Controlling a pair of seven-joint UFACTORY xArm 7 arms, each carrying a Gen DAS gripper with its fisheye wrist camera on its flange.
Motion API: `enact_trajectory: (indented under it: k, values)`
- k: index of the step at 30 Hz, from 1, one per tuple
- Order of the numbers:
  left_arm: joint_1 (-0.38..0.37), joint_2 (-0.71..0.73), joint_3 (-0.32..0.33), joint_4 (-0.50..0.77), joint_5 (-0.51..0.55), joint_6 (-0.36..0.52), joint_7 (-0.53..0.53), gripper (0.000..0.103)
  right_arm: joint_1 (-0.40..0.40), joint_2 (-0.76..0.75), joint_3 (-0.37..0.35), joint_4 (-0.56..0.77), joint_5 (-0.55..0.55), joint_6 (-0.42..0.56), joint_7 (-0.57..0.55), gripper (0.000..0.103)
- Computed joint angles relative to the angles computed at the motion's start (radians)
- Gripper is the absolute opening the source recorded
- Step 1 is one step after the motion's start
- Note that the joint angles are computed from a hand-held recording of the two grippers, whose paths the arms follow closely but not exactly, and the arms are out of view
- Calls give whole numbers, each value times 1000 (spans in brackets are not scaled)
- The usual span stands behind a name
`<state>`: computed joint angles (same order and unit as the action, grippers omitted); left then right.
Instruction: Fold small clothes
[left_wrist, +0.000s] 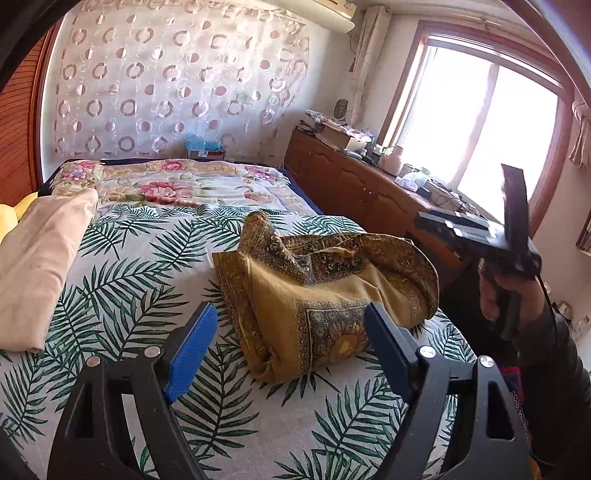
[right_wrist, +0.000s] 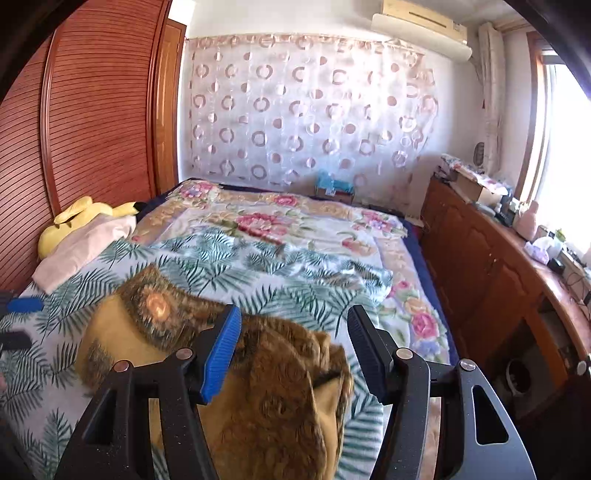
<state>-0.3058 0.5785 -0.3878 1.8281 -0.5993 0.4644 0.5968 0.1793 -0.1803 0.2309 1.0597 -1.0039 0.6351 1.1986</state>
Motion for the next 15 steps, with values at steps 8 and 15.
enact_trajectory:
  k: [8, 15]
  values:
    - [-76, 142, 64, 226, 129, 79, -136, 82, 17, -21, -18, -75, 197, 17, -143, 46]
    - [-146, 315, 114, 507, 251, 199, -244, 82, -78, -59, -10, -75, 79, -173, -82, 4]
